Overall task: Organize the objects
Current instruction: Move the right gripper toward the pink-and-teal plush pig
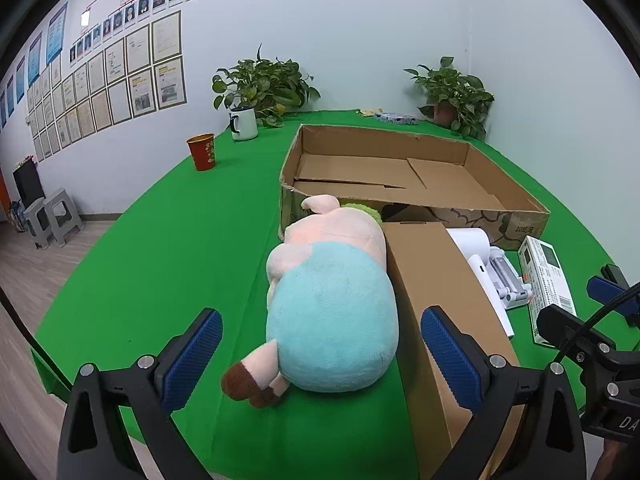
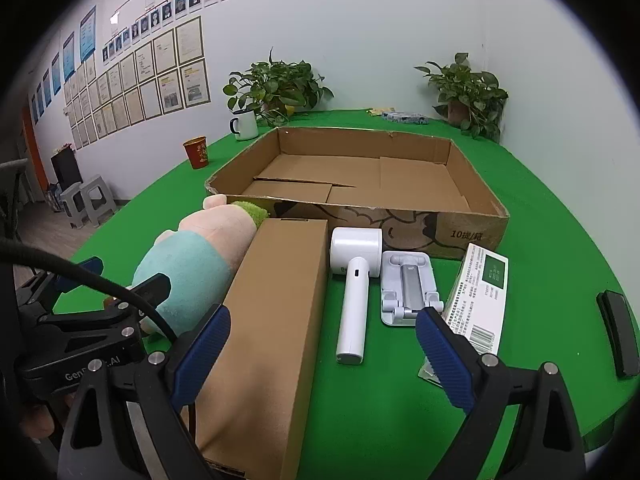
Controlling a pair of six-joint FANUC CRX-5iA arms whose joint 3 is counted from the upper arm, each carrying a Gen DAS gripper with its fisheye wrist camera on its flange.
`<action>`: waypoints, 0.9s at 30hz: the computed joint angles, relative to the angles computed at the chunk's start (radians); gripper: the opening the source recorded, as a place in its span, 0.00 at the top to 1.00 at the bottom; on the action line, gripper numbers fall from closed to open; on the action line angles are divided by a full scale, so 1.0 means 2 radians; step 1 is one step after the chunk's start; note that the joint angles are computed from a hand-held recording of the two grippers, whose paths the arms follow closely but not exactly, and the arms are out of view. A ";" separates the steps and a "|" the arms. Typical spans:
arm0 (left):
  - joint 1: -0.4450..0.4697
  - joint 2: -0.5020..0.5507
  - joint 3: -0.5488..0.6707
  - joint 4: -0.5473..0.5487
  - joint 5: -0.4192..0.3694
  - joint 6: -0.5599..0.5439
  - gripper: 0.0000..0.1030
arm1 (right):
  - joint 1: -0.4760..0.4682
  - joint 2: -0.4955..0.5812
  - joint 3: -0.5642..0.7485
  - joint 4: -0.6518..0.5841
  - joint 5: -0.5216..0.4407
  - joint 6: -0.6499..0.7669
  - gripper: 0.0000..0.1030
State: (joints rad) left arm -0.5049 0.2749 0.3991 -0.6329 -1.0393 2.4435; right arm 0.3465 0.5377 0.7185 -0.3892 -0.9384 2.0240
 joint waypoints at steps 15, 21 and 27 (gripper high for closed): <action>-0.014 0.003 0.012 -0.018 -0.033 0.026 0.03 | 0.001 -0.002 -0.003 0.007 -0.006 0.006 0.09; -0.017 0.005 0.017 -0.023 -0.038 0.029 0.03 | -0.003 0.003 0.005 0.000 -0.016 0.005 0.09; -0.027 0.012 0.030 -0.036 -0.057 0.029 0.03 | -0.012 0.005 0.014 -0.021 -0.032 0.025 0.09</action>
